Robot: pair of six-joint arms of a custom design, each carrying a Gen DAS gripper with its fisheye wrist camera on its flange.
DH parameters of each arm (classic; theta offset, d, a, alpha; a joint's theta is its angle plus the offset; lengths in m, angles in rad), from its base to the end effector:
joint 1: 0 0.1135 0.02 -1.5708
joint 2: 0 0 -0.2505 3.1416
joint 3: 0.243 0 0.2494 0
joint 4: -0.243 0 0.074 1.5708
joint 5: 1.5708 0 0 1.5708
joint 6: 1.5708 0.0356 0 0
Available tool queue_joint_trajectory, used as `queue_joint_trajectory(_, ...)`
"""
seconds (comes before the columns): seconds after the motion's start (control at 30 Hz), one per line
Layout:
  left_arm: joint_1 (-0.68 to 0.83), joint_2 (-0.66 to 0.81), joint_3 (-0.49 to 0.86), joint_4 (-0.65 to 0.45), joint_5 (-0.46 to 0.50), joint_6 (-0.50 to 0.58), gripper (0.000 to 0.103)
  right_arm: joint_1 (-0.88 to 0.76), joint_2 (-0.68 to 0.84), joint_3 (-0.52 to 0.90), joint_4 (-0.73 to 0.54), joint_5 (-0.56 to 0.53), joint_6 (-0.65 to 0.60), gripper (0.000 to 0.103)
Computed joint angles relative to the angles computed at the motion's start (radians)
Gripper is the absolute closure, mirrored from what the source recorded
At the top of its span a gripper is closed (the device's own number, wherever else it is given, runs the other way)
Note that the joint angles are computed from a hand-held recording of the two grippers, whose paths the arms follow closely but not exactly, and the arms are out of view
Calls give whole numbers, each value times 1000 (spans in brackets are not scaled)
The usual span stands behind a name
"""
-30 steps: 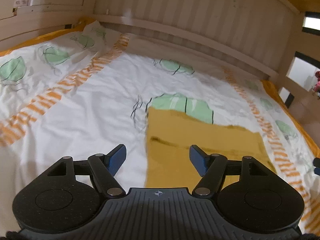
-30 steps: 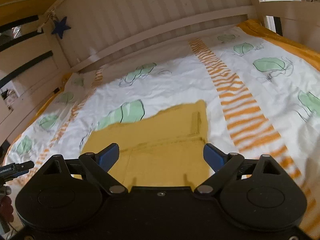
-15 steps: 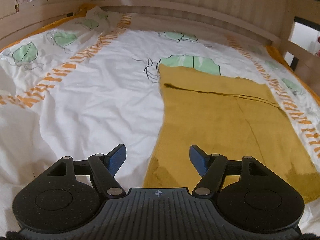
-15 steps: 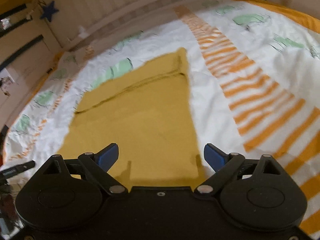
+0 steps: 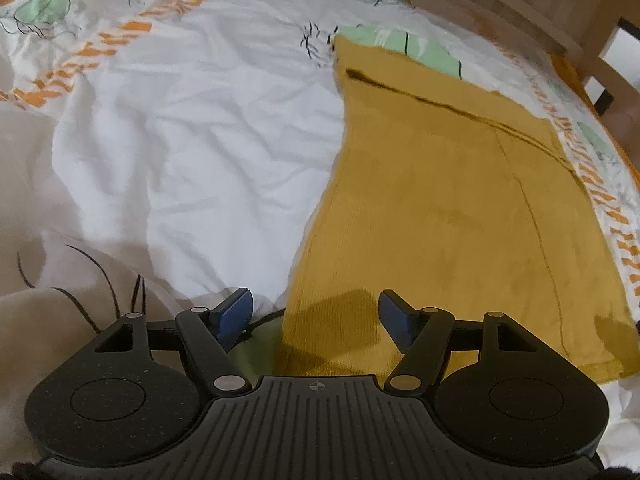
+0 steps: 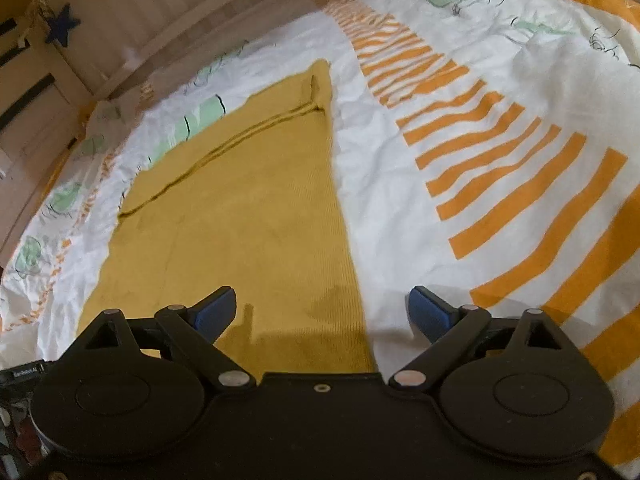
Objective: Fold small clothes
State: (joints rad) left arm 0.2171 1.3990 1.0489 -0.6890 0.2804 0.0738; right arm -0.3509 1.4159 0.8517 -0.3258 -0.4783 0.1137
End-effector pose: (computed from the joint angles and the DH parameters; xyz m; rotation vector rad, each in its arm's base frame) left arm 0.2756 0.0507 0.2404 -0.0853 2.5661 -0.2570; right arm 0.2728 -0.0824 0.2002 0.3470 2.3573 0.4752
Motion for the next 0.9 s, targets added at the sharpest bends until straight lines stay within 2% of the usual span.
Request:
queue_joint_trajectory(0.23,-46,12,-6,-21,-49,47,32,17,19,7,-18,19,-9,6)
queue_joint_trajectory(0.57,-48,37,4,-22,-29,80,22,57,23,23,-65,57,-64,3)
queue_joint_trajectory(0.77,-35,54,15,-25,-3,89,22,46,36,40,-117,-13,-73,2)
queue_joint_trajectory(0.9,-18,96,51,-44,32,102,22,48,40,43,-123,-21,-67,1)
